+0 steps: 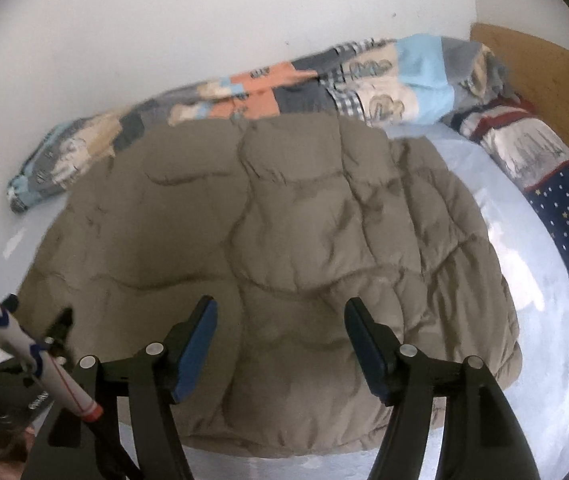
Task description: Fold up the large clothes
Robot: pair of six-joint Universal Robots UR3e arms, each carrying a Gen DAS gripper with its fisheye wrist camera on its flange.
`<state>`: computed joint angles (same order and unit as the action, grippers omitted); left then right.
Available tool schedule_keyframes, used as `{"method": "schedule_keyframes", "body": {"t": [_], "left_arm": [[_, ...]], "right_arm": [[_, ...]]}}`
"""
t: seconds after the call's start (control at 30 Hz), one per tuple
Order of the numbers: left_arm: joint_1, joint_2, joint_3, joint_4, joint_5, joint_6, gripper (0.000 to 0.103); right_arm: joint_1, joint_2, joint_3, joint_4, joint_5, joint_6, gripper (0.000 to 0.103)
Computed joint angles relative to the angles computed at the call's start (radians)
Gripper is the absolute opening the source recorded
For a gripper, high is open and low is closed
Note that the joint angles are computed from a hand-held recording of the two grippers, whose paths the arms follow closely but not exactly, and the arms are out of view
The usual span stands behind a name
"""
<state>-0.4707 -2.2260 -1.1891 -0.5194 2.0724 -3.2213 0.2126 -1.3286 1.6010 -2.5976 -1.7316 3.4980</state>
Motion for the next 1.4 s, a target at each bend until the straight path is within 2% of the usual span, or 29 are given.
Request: {"method": "schedule_keyframes", "body": {"t": [0.23,0.37,0.6,0.7,0.77,0.9,1.1,1.2,1.33,1.4], "left_arm": [[0.002,0.001,0.003,-0.009,-0.004,-0.004,0.089],[0.003,-0.001,0.007,-0.016,-0.006,-0.008,0.089],[0.016,0.026,0.015,-0.052,-0.031,-0.039,0.089],[0.024,0.041,0.003,-0.046,-0.020,-0.060,0.089],[0.047,0.057,-0.006,-0.064,-0.047,-0.092,0.089],[0.107,0.051,0.038,-0.208,-0.154,-0.142,0.089],[0.173,0.131,-0.006,-0.231,-0.276,-0.167,0.089],[0.256,0.211,-0.062,-0.266,-0.385,-0.207,0.089],[0.431,0.320,-0.162,-0.348,-0.602,-0.269,0.089],[0.521,0.370,-0.235,-0.367,-0.712,-0.294,0.089]], "right_arm": [[0.047,0.067,-0.069,0.050,0.011,-0.045,0.071],[0.043,0.075,-0.074,0.072,0.011,-0.046,0.077],[-0.016,-0.014,0.013,-0.003,0.068,0.024,0.077],[-0.032,-0.032,0.024,0.012,0.050,0.044,0.077],[-0.044,-0.031,0.019,0.046,0.056,0.053,0.077],[-0.071,-0.008,0.002,0.128,0.093,0.081,0.078],[-0.098,-0.064,0.045,0.105,0.122,0.101,0.079],[-0.151,-0.150,0.111,0.089,0.144,0.144,0.079],[-0.262,-0.320,0.242,0.115,0.154,0.188,0.079],[-0.339,-0.415,0.313,0.152,0.183,0.187,0.085]]}}
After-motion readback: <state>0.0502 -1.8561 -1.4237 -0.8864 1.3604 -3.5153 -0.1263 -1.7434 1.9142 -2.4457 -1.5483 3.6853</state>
